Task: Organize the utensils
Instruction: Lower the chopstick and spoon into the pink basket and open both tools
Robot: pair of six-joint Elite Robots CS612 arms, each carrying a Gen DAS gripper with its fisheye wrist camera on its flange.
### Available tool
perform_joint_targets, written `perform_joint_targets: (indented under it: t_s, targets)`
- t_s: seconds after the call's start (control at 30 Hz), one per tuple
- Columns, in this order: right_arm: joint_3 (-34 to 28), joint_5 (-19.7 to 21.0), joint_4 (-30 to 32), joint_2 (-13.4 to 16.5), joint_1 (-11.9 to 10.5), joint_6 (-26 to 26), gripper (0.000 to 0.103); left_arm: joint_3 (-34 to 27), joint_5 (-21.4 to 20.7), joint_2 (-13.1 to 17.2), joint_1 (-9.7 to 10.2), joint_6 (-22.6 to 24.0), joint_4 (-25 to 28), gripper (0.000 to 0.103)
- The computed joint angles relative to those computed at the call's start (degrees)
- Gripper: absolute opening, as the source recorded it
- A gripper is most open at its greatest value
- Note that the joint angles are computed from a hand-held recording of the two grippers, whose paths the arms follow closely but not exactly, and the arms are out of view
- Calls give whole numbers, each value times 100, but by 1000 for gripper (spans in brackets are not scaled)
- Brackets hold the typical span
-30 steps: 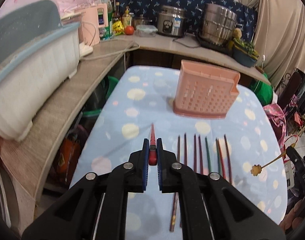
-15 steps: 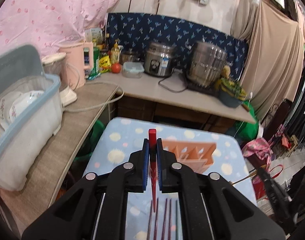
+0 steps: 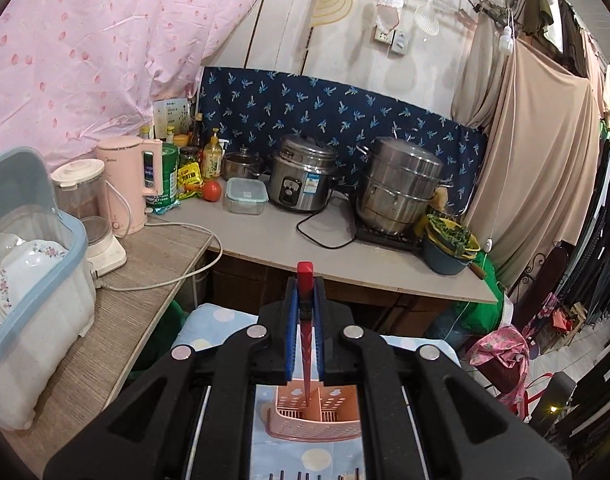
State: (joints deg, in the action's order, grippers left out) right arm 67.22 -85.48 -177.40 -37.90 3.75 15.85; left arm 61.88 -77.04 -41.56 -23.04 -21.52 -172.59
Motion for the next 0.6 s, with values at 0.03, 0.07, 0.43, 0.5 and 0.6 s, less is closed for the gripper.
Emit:
perform_joint_targets:
  t_s: [0.03,0.07,0.43,0.5,0.6]
  targets:
    - [-53,-4,65,42,8,-20,2,-64,13,62,3,12,34,7]
    - [-100,4,131,80,11,-30,2,-137,26,130,7,14,63,7]
    - [-296,-42,424,281,34,-5,10,-373,-102,495,103,-94,384,8]
    - [-265,-33,365,261,30,34,18,-359,-21,498,95,-32,398,9]
    - [-128,-68,154,175,29,51,27,-264,65,447,91,-53,361,33]
